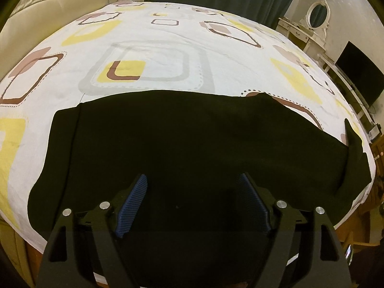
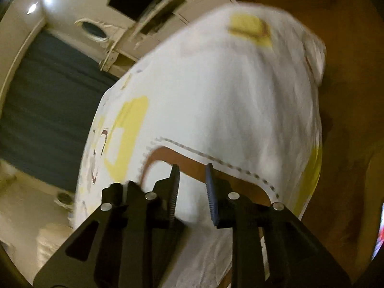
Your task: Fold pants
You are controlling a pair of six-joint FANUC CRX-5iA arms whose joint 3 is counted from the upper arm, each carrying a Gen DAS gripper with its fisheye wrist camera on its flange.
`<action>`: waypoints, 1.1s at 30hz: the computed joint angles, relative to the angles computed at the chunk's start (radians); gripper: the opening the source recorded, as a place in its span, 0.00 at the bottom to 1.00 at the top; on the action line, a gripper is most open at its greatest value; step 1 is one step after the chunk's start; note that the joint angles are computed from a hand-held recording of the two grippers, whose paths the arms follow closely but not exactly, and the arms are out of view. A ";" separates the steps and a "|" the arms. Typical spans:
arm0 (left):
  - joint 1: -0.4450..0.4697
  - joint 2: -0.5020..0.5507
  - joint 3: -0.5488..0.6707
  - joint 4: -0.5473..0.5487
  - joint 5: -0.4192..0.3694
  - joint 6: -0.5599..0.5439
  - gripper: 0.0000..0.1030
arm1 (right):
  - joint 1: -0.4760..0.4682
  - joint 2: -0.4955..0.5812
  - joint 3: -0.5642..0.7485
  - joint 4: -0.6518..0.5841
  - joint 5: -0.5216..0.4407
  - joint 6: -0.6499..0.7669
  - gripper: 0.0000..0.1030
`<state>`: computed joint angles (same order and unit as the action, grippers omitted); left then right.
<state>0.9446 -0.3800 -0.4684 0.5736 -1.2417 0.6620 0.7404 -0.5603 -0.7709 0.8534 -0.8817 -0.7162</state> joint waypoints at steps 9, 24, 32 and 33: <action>-0.001 -0.002 -0.002 0.002 -0.001 0.006 0.79 | -0.013 0.506 0.624 -0.313 0.051 0.734 0.49; 0.014 0.008 -0.005 0.027 -0.020 -0.001 0.79 | -0.046 1.185 1.495 -0.506 -0.668 1.063 0.28; 0.012 0.005 -0.007 0.022 -0.012 0.002 0.79 | -0.055 0.756 0.978 -0.491 -0.146 0.911 0.07; 0.012 0.002 -0.009 0.022 -0.011 0.002 0.79 | -0.049 0.693 0.901 -0.465 -0.073 0.882 0.07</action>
<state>0.9568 -0.3783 -0.4771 0.5954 -1.2522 0.6645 0.6915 0.1326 0.1302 0.3882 -0.9544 0.1655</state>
